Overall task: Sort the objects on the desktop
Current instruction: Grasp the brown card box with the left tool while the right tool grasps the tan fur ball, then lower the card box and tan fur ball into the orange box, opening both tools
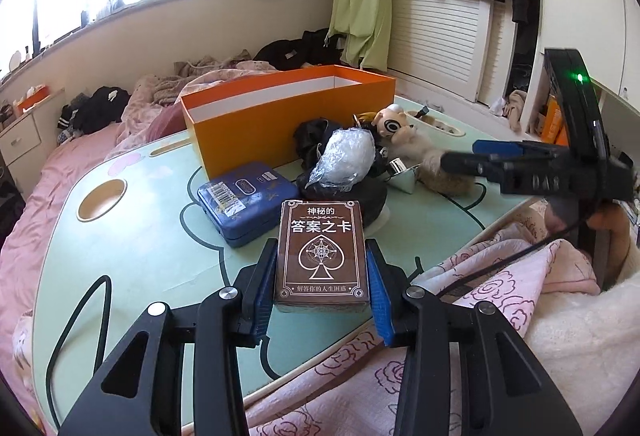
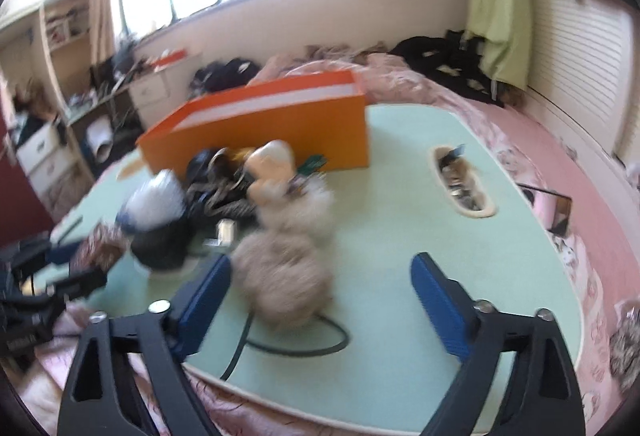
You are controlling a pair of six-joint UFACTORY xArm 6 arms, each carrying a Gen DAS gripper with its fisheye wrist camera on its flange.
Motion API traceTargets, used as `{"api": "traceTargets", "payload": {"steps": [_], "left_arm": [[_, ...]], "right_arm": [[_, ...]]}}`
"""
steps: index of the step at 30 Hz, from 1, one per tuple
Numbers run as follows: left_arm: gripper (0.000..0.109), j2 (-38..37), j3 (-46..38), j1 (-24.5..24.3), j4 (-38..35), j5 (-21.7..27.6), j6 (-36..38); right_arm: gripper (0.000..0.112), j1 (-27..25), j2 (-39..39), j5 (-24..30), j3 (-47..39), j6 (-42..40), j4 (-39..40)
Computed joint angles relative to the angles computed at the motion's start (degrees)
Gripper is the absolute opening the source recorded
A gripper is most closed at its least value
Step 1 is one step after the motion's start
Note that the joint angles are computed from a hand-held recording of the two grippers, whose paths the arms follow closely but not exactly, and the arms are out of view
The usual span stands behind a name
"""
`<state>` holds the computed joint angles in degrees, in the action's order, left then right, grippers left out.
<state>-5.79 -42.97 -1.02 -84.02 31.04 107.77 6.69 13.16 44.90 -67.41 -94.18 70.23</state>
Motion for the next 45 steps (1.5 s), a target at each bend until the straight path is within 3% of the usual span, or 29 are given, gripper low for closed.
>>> {"api": "traceTargets", "payload": {"steps": [2,4,6,9,14,18,21,24,28,30,32,34,35,37,40,43,45], "left_arm": [[0.042,0.01,-0.07,0.05,0.17,0.02,-0.04],[0.042,-0.02,-0.15,0.23,0.24,0.18,-0.13],[0.042,0.18,-0.39,0.47,0.12,0.41,-0.08],[0.042,0.09,-0.48,0.81,-0.21,0.62,-0.09],[0.042,-1.11,-1.23,2.30,-0.02,2.55,-1.82],[0.042,-1.38,-4.48,1.56,-0.30,0.49,-3.02],[0.042,1.52,-9.68,0.21,3.04,-1.36,-8.75],[0.042,7.16,-17.16,-1.97,8.68,-4.36,-17.68],[0.042,17.14,-27.79,-3.89,21.44,-6.28,-34.04],[0.042,21.99,-32.52,-4.56,26.97,-6.96,-41.11],[0.042,24.29,-34.49,-5.13,28.62,-7.75,-43.37],[0.044,25.59,-35.18,-6.15,30.14,-10.32,-45.02],[0.050,25.50,-34.70,-6.81,30.59,-12.14,-45.33],[0.061,24.09,-33.07,-7.49,25.70,-13.48,-39.73],[0.072,20.82,-29.89,-7.62,18.28,-13.35,-31.49],[0.072,16.82,-25.94,-6.26,15.76,-10.66,-28.61],[0.072,14.13,-23.09,-4.75,16.01,-8.01,-28.69]], "right_arm": [[0.077,0.33,-0.40,0.90,0.30,-0.06,-1.41],[0.067,1.74,-1.41,-2.15,2.22,-2.79,-2.08],[0.032,2.56,-2.14,-3.73,3.67,-4.55,-2.21],[0.031,1.84,-3.09,-3.58,4.65,-6.56,1.44],[0.031,0.26,-4.25,-1.09,4.32,-6.55,5.05],[0.031,1.76,-5.23,-1.76,1.86,-5.06,5.58],[0.032,5.69,-3.80,-7.09,-2.82,1.96,4.30],[0.032,8.26,1.95,-5.76,-12.49,10.73,-2.32],[0.032,11.40,13.13,-2.29,-28.62,28.33,-16.91],[0.032,13.00,17.42,-3.67,-33.54,34.89,-23.06],[0.034,13.82,20.02,-3.80,-36.33,37.28,-26.27],[0.045,14.36,20.38,-5.97,-35.83,39.64,-28.34],[0.049,14.16,20.01,-6.54,-34.95,38.97,-27.24],[0.056,13.16,17.82,-5.76,-31.98,34.46,-21.26],[0.069,12.58,13.03,-9.30,-25.14,28.99,-15.40],[0.075,12.03,6.83,-13.18,-16.59,23.50,-10.07],[0.082,10.85,2.15,-13.09,-10.32,18.21,-5.85]]}}
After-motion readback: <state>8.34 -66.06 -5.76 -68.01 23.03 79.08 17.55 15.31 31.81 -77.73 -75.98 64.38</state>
